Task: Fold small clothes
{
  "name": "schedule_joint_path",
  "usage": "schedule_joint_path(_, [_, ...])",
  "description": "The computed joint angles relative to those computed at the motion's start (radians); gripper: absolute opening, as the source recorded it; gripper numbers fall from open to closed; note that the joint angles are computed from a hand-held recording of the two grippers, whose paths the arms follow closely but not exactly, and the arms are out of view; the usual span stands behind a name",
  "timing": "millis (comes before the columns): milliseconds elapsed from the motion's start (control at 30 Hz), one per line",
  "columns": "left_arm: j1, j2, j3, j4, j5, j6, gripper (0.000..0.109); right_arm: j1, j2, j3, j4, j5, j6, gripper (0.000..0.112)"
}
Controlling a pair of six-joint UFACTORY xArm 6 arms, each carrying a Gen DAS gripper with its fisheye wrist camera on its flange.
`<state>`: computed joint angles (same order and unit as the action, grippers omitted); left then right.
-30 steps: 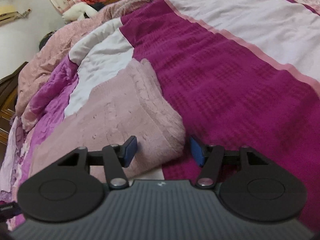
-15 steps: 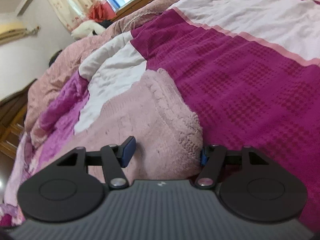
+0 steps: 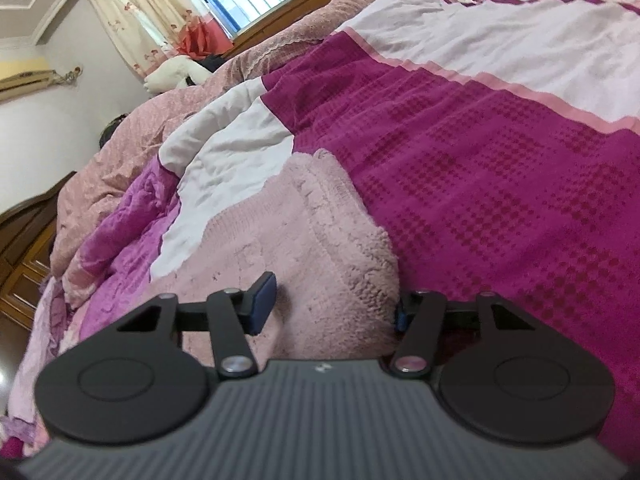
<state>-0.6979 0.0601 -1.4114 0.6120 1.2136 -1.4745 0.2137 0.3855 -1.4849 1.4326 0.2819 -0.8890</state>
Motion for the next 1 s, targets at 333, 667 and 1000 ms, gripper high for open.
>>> schedule_joint_path(333, [0.003,0.001,-0.002,-0.008,0.007,0.006,0.073,-0.019,0.008,-0.009,-0.038,0.029,0.075,0.040])
schedule_joint_path(667, [-0.001,0.001,0.003,-0.003,0.005,0.010,0.073,-0.017,0.034,-0.049,-0.053,0.023,0.138,0.032])
schedule_joint_path(1000, [0.001,-0.039,0.011,0.025,0.045,0.054,0.073,0.006,-0.002,-0.099,-0.066,0.066,0.081,0.026])
